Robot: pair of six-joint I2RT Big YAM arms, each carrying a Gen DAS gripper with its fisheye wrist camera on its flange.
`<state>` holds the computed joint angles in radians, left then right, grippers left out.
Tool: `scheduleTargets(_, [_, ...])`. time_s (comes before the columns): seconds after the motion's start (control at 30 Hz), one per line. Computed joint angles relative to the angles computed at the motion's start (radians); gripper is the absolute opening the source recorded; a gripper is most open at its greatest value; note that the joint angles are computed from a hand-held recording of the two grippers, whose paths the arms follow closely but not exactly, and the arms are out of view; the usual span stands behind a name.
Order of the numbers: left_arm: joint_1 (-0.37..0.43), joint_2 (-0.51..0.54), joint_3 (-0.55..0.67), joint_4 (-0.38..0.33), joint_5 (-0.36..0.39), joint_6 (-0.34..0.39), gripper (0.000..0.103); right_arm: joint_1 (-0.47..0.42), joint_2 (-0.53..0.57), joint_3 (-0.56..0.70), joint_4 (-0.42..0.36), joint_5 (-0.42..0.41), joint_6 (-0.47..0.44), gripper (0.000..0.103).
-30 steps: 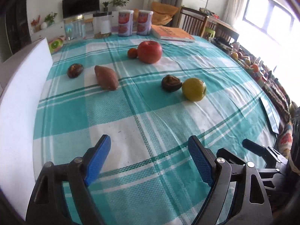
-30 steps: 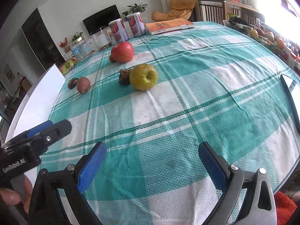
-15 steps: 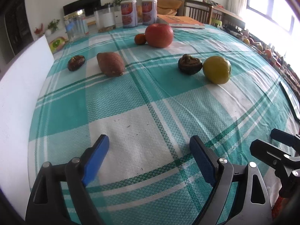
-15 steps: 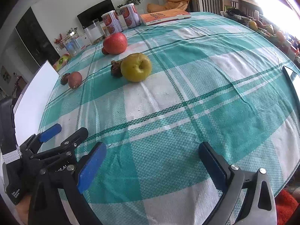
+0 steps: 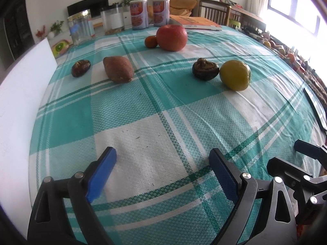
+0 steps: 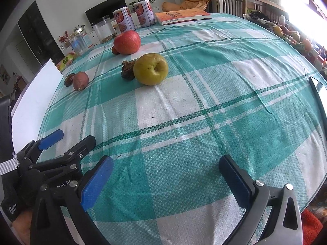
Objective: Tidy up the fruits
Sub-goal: 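Move the left tool to the second sweet potato while the right tool approaches the yellow fruit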
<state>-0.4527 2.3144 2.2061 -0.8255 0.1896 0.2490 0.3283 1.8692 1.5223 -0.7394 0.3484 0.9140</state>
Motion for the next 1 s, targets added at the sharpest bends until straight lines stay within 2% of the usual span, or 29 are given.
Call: scheduleTargets(1.0, [0.0, 0.001, 0.003, -0.001, 0.001, 0.0, 0.094, 0.003, 0.013, 0.021, -0.036, 0.01, -0.01, 0.103])
